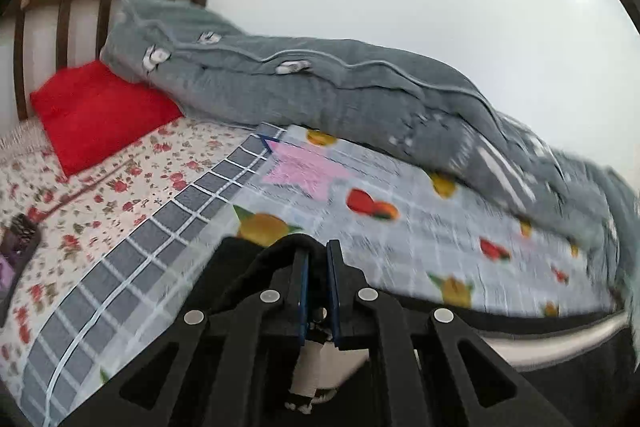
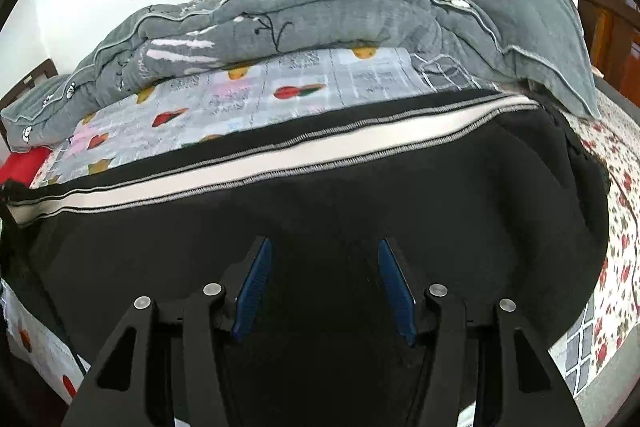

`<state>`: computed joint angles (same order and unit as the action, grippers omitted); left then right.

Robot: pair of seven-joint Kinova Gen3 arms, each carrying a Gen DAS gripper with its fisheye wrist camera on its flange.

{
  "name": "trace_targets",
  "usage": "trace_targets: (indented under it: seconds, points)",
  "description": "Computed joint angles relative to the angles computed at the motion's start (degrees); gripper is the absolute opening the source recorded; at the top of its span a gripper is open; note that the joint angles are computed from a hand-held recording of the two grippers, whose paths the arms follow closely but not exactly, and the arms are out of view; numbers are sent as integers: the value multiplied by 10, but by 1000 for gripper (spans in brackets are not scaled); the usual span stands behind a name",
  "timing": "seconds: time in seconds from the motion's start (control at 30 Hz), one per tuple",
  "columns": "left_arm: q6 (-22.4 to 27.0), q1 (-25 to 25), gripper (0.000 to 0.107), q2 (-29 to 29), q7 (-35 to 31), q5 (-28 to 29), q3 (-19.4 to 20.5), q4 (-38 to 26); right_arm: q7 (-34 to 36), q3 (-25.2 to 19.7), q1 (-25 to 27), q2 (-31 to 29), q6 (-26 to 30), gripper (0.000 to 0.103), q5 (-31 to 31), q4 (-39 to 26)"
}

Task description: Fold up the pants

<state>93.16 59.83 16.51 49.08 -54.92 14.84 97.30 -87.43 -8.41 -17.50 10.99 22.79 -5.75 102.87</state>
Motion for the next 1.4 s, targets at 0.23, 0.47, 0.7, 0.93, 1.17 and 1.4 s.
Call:
trace_targets:
  seconds: [0.23, 0.47, 0.7, 0.93, 1.17, 1.4]
  points:
    - [-136, -108, 13, -80, -45, 68, 6, 66, -101, -83, 47, 24, 27, 55, 105, -34]
    - [-151, -77, 77, -72, 32, 33, 29, 108, -160, -131, 60, 44, 54, 55, 168, -63]
    - [-138, -116, 37, -44, -55, 99, -1, 73, -150, -50, -25, 47, 61, 55, 160, -80]
    - [-147, -146, 15, -31, -74, 123, -2, 79, -41, 117, -146, 40, 47, 55, 47, -77]
    - [-17, -76, 71, 29, -121, 150, -44, -33, 123, 136, -137, 90, 84, 57, 24, -180]
    - [6, -30, 71, 50, -92, 130, -36, -83, 286, -44, 6, 208, 199, 66, 8, -366]
